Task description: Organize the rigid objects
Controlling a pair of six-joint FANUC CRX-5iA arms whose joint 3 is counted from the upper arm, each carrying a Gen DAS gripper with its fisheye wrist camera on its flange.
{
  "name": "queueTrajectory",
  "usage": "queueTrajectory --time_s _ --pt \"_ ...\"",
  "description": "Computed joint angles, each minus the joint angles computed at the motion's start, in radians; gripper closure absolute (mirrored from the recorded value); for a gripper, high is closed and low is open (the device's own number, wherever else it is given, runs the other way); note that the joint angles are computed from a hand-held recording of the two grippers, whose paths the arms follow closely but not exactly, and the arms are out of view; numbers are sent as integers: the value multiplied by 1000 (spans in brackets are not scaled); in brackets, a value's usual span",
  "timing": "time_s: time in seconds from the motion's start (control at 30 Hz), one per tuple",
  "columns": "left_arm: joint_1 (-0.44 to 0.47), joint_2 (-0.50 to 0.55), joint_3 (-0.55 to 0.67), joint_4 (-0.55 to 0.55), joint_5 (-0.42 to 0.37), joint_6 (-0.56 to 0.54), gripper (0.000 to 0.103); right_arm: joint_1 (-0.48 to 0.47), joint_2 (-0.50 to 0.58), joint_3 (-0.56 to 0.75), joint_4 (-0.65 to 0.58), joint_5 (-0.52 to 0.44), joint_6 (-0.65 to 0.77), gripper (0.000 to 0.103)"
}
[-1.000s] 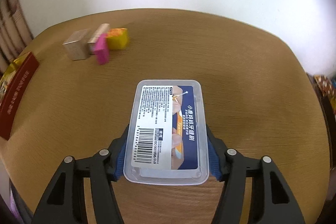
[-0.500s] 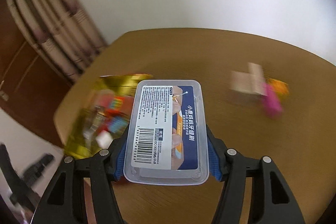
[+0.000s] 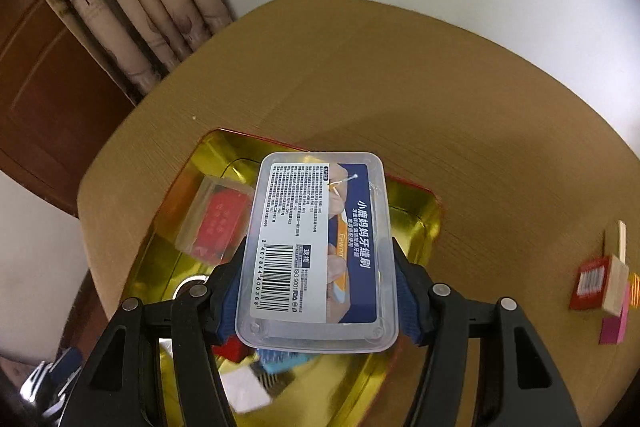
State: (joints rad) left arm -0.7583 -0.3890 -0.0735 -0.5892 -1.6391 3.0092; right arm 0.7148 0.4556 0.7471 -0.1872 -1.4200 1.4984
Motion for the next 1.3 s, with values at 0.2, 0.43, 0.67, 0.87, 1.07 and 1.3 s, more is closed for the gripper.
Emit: queueTrajectory --time_s 0.2,0.43,0.67,0.87,1.07,1.3 --pt "-41 59 50 -39 -53 -65 65 19 2 -19 9 1 19 44" --pt "4 61 34 15 -31 -101 65 12 35 23 2 -12 13 42" --pt "0 60 33 10 -39 -89 65 -27 -39 -54 -74 82 6 40" --pt "-26 90 61 -11 -72 -99 65 -109 -320 -381 -140 354 39 32" --pt "-68 119 93 -49 -108 -114 65 -154 -592 -836 282 595 -159 23" --pt "-149 173 158 -119 -105 -176 65 -363 -610 -1002 559 580 -264 23"
